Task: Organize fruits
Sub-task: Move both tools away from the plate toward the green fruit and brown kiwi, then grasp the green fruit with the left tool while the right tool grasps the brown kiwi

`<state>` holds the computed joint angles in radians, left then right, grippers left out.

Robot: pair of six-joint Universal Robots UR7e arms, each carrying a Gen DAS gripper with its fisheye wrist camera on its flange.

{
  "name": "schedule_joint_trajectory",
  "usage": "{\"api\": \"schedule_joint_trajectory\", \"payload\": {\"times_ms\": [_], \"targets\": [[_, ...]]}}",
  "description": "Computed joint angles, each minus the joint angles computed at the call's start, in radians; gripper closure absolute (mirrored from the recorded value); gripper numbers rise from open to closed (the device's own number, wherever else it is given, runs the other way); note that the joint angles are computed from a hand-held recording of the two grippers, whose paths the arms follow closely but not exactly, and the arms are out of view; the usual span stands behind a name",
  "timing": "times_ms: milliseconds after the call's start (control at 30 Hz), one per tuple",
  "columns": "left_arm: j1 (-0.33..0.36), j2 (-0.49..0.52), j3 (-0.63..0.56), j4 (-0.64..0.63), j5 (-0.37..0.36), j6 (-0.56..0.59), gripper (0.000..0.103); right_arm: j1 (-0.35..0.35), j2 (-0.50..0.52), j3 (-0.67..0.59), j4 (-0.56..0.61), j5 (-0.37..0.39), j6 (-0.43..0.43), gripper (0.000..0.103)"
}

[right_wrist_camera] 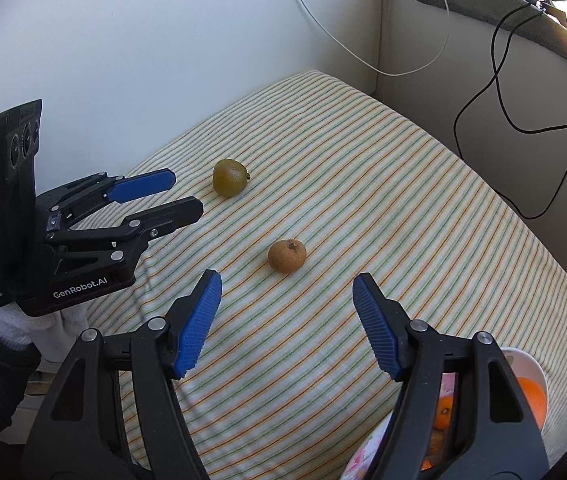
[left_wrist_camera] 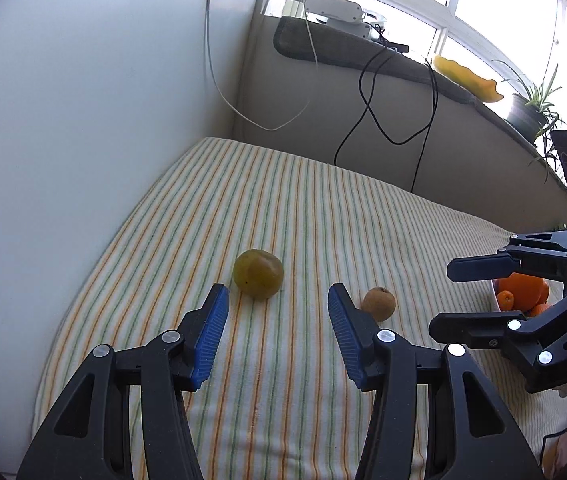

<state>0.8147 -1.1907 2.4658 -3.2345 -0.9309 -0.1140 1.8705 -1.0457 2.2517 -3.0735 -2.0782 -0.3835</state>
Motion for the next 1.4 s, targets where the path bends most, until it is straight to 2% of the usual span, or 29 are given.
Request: {"api": "schedule_joint_trajectory", "payload": {"times_ms": [67, 200, 267, 700, 1100, 1267, 1400], "targets": [[0.011, 0.010, -0.011, 0.000, -0.006, 0.009, 0.052, 0.003, 0.016, -0.010, 0.009, -0.019, -0.007, 0.041], [0.028, 0.024, -0.025, -0.002, -0.017, 0.024, 0.052, 0.004, 0.044, -0.031, 0.036, -0.039, -0.005, 0.043], [0.036, 0.031, -0.032, 0.001, -0.022, 0.030, 0.052, 0.002, 0.056, -0.040, 0.044, -0.042, -0.003, 0.047], [0.060, 0.046, -0.056, 0.018, -0.035, 0.049, 0.053, -0.016, 0.098, -0.089, 0.080, -0.036, 0.019, 0.054], [0.058, 0.061, -0.071, 0.032, -0.025, 0.063, 0.063, -0.022, 0.127, -0.105, 0.076, -0.046, 0.012, 0.060], [0.059, 0.069, -0.076, 0.027, -0.025, 0.069, 0.067, -0.028, 0.134, -0.116, 0.088, -0.041, 0.012, 0.067], [0.061, 0.067, -0.073, 0.015, -0.022, 0.072, 0.075, -0.024, 0.143, -0.118, 0.076, -0.057, 0.003, 0.071]]}}
